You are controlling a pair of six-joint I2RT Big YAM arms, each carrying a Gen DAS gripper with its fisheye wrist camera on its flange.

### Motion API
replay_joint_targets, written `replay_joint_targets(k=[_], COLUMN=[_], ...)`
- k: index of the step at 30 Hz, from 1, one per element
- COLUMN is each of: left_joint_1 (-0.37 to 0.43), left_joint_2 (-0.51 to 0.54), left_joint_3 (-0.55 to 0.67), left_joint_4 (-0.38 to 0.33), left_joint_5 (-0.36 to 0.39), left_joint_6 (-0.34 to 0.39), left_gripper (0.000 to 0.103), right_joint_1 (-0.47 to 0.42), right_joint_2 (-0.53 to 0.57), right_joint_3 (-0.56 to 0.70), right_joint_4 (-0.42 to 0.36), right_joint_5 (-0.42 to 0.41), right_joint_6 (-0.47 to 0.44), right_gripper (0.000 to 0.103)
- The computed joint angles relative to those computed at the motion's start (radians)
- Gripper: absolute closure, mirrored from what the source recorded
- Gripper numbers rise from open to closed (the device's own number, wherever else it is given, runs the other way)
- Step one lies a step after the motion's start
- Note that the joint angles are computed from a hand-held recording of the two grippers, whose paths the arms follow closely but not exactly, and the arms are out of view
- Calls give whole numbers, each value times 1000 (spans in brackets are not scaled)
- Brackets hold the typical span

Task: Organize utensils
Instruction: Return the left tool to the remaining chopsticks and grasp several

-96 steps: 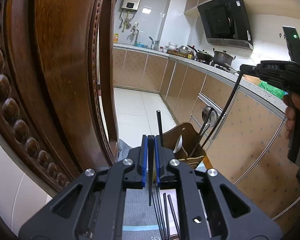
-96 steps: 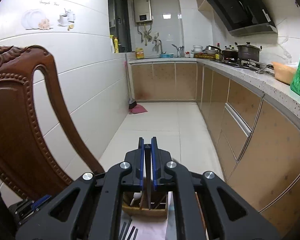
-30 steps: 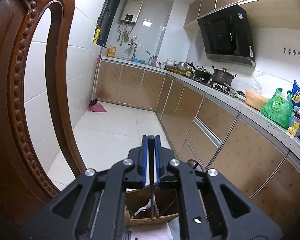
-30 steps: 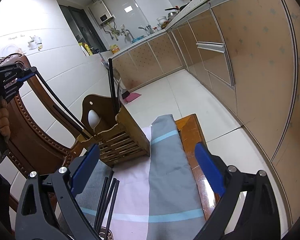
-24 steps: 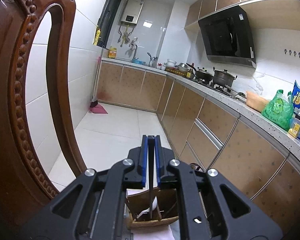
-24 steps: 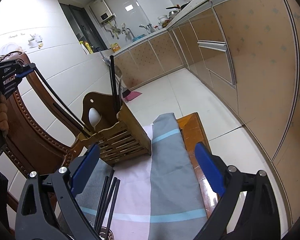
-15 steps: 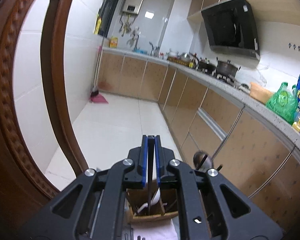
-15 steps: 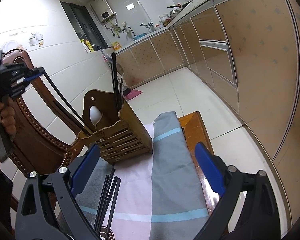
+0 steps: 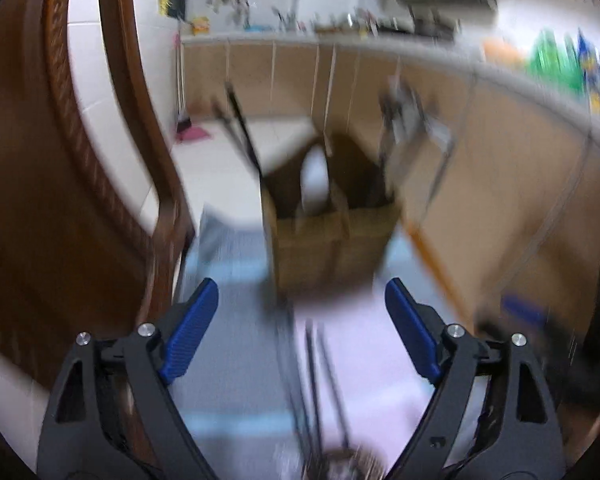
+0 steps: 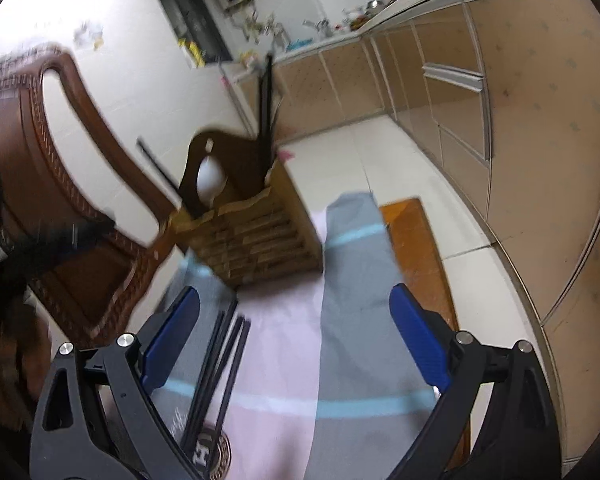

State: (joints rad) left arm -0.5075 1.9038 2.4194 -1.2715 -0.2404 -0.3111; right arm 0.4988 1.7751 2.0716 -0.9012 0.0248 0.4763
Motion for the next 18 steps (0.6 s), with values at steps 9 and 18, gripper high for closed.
replay_joint_targets(k=[9, 18], left_joint_1=[-71, -58], left_joint_2=[-198, -205], left_joint_3=[-427, -412], left_joint_4=[16, 14], left_joint_5=[9, -25], left_joint_6=[-133, -173], left_gripper=[17, 17], right_joint_1=[88, 105], right_joint_2=[55, -67], right_joint_3=[87, -73], right_joint_4=[-254, -176], right_joint_5=[44, 43], right_joint_6=[-36, 11], right_gripper=[10, 9])
